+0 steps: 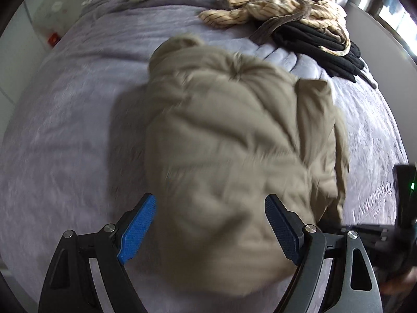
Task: Fold large clothes
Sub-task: 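Open both tools and pull them back from the folded coat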
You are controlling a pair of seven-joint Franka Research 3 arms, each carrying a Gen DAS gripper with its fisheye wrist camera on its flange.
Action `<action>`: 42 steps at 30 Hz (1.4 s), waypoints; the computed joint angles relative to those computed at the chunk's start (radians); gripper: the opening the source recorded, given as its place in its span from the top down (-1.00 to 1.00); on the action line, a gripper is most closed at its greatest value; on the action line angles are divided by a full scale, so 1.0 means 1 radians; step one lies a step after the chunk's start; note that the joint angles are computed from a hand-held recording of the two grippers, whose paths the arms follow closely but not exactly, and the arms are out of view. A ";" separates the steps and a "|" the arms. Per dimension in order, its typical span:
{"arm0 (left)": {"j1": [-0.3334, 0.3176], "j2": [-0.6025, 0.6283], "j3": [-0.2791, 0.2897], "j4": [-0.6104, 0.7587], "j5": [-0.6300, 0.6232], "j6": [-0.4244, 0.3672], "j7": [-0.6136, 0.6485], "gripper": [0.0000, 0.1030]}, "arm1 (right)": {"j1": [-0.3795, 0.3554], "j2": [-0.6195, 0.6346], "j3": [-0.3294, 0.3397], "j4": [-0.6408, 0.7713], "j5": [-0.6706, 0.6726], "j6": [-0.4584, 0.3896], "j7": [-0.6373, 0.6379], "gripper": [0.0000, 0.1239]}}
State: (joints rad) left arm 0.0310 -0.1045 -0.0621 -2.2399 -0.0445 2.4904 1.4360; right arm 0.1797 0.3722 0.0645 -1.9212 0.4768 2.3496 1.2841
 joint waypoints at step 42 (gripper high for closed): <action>0.013 -0.399 0.045 -0.190 0.004 -0.107 -0.069 -1.00 | 0.054 -0.579 0.009 -0.435 -0.243 0.305 0.172 -0.39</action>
State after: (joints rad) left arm 0.0437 -0.5031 -0.0175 -2.4303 -0.0404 2.3836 1.3667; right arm 0.2338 -0.2068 0.0739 -2.3558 0.2333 2.6545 1.4564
